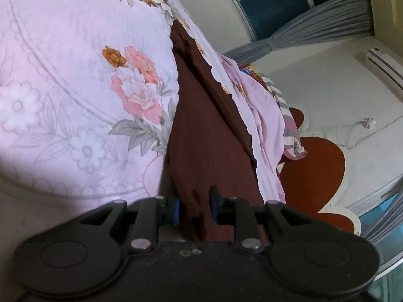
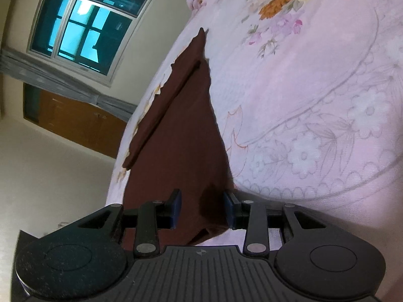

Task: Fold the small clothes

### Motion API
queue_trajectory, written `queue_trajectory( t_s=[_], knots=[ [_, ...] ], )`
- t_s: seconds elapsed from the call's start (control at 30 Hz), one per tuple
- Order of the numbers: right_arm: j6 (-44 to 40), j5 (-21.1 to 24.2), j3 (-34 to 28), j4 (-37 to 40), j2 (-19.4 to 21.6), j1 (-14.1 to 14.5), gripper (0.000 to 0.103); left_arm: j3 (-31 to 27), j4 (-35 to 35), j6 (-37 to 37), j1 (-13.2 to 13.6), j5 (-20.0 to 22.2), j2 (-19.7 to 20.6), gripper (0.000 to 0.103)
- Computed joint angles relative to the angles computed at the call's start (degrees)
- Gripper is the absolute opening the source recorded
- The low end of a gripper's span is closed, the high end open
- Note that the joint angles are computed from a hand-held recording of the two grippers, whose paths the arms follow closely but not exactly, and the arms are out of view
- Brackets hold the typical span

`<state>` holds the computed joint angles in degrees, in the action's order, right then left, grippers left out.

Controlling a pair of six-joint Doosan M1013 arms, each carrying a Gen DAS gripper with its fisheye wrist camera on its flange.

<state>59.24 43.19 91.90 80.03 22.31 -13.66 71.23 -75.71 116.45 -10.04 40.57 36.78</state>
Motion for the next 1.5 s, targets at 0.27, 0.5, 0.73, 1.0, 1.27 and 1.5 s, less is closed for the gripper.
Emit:
queue_trajectory(
  t_s=[0.27,0.5,0.73,1.0,1.27,1.5],
  knots=[
    [-2.2,-3.0,6.1,8.8,-3.3,-0.3,0.037,0.7,-2.1,1.4,0.5,1.4,0.0,0.021],
    [-5.1,-9.4,7.0,14.9,-2.9,1.7,0.016,1.0,-1.6,0.5,0.4,0.1,-0.3,0.018],
    [-3.6,-5.1,4.5,11.4,-0.7,1.0,0.008,-0.4,3.8,0.6,-0.6,-1.6,0.0,0.016],
    [-10.0,-10.2,4.8,14.5,-2.7,1.6,0.007,0.9,-2.0,0.7,-0.4,-4.9,-1.0,0.005],
    [-16.1,-10.8,2.8,20.6,-3.2,1.6,0.006,-1.4,-4.1,1.4,-0.1,-4.9,-0.9,0.005],
    [-17.4,-8.9,-7.1,21.5,0.8,1.8,0.006,-12.9,-4.1,-2.0,0.0,-4.4,3.9,0.005]
  ],
)
